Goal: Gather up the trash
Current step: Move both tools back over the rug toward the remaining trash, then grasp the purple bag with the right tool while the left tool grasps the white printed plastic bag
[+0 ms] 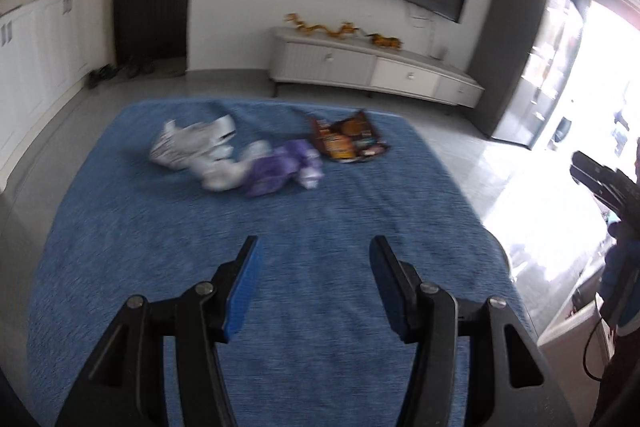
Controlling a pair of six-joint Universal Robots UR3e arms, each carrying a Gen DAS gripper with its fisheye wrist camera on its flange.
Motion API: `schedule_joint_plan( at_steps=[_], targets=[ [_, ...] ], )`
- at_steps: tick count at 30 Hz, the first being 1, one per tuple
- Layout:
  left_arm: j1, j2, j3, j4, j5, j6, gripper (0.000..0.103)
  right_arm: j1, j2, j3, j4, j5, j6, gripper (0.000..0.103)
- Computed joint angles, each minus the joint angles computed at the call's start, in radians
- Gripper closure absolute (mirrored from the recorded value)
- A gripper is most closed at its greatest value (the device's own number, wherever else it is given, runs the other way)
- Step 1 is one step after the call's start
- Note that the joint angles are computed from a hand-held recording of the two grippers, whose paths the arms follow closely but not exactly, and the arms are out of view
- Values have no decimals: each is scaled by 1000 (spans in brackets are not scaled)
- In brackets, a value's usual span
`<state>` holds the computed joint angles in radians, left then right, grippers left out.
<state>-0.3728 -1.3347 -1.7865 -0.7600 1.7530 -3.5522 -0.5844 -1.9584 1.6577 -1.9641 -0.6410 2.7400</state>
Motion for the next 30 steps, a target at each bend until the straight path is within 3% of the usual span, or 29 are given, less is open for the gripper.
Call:
schedule_joint_plan(
  at_steps=[7,14,24,30],
  targets=[
    [182,23,-38,-1,-45,72,48,188,154,-44,-179,-121,117,40],
    [265,-155,84,44,-46,162,43,361,373,-184,-279,-218,196,39],
    [334,-499,355,43,-42,261,43,577,702,-465,-226,-232,201,38],
    [394,-586,421,47,-102,290,43,718,960,-777,-103,-218,205,33]
  ],
)
